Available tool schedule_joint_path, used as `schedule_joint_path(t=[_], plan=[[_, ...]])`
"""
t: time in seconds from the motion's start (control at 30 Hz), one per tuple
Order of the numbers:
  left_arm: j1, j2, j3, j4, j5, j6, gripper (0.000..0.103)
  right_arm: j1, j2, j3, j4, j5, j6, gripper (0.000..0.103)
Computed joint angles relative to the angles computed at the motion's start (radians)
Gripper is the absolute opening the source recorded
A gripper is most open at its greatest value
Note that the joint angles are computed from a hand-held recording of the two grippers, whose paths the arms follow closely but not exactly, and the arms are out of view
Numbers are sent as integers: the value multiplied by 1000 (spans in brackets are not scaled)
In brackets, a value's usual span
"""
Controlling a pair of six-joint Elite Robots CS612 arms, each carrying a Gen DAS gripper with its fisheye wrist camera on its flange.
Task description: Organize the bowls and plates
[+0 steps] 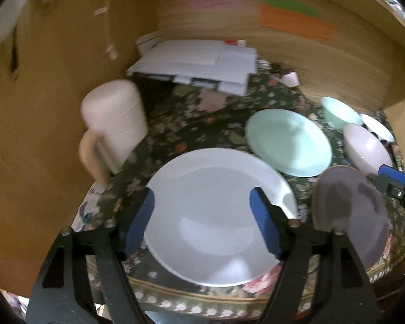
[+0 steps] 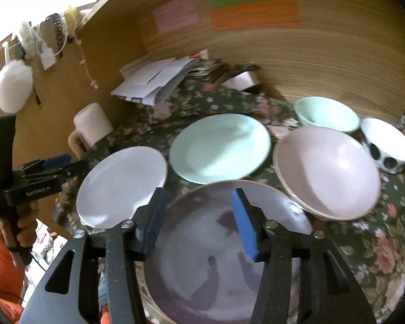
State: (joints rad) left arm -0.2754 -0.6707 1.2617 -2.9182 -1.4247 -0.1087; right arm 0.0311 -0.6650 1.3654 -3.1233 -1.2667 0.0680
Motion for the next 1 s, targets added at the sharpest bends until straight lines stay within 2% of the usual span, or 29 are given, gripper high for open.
schedule_joint_path(t=[0.17,0.33,0.6,0.7,0.83,0.93,1.0], plan=[[18,6,6,11,2,-53,80,13,23,-51,56,20,-25,64],[27,13,9,18,5,-68,83,25,47,-104,123,30,-36,67],[48,34,-14,79,-37,-101,84,45,89,-199,271,30,-75,68],[54,42,-30,118,-59,-82,84,52,107,-239,329,26,-87,67],[59,49,-32,116,-71,-81,84,60,130,-289,394,12,-100,67],[61,55,-38,122,-79,-71,78,62,149,-329,455,14,-103,66],[63,61,-47,131,-86,-68,73,64,159,-347,480,11,-105,59]])
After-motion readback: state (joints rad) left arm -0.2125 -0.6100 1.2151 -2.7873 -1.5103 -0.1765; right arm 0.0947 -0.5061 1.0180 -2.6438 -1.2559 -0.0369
